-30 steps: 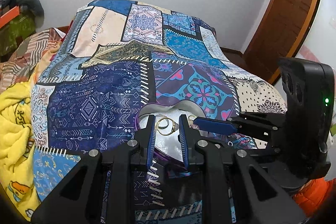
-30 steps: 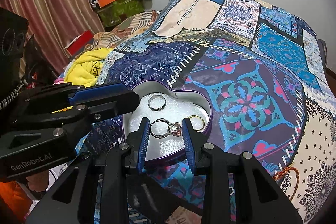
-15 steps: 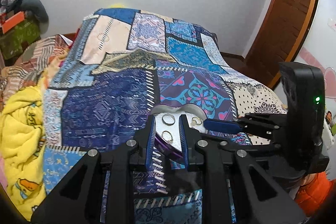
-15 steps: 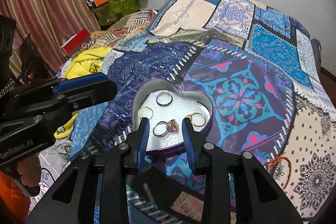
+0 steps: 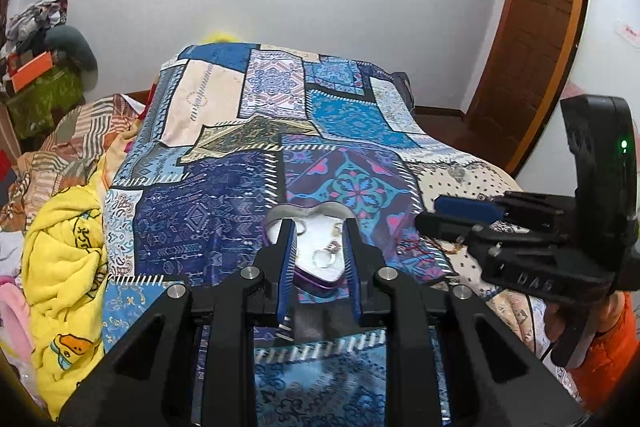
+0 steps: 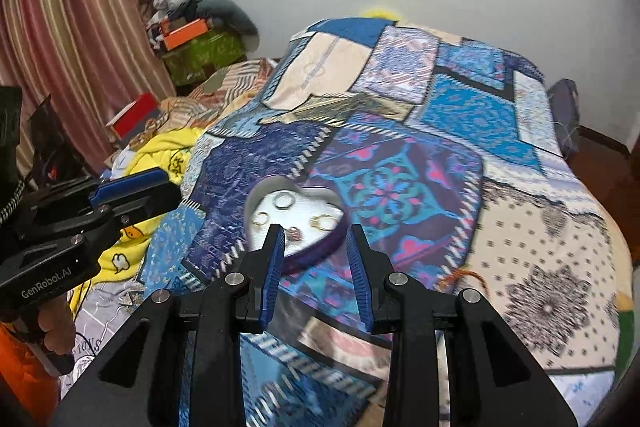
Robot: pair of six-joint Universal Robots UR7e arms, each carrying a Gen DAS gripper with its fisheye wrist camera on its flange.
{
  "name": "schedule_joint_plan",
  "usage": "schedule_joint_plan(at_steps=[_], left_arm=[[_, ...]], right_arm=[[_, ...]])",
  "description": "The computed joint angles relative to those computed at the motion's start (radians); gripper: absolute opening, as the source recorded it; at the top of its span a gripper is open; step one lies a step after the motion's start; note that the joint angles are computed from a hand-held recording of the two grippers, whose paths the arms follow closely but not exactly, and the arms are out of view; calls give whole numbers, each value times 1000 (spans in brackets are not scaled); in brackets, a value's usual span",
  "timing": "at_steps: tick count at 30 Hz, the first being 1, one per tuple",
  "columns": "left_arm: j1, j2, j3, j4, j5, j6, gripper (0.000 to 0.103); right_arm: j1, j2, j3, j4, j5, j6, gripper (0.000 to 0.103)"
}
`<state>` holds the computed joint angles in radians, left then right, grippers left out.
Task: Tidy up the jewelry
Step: 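Lower both rings into the tin padding and open both grippers, then withdraw both grippers and move the left gripper toward a small silver charm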
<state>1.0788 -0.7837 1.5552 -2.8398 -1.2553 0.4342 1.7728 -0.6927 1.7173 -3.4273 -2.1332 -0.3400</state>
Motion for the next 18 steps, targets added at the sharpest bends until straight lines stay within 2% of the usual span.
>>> schedule_joint_plan(at_steps=[11, 18], left_arm=[[-42, 25, 40, 47, 7, -35, 25], [-45, 82, 21, 117, 15, -63, 26]], right_arm=[[-53, -125, 164, -107, -52, 71, 29], [-102, -172, 225, -95, -59, 114, 29]])
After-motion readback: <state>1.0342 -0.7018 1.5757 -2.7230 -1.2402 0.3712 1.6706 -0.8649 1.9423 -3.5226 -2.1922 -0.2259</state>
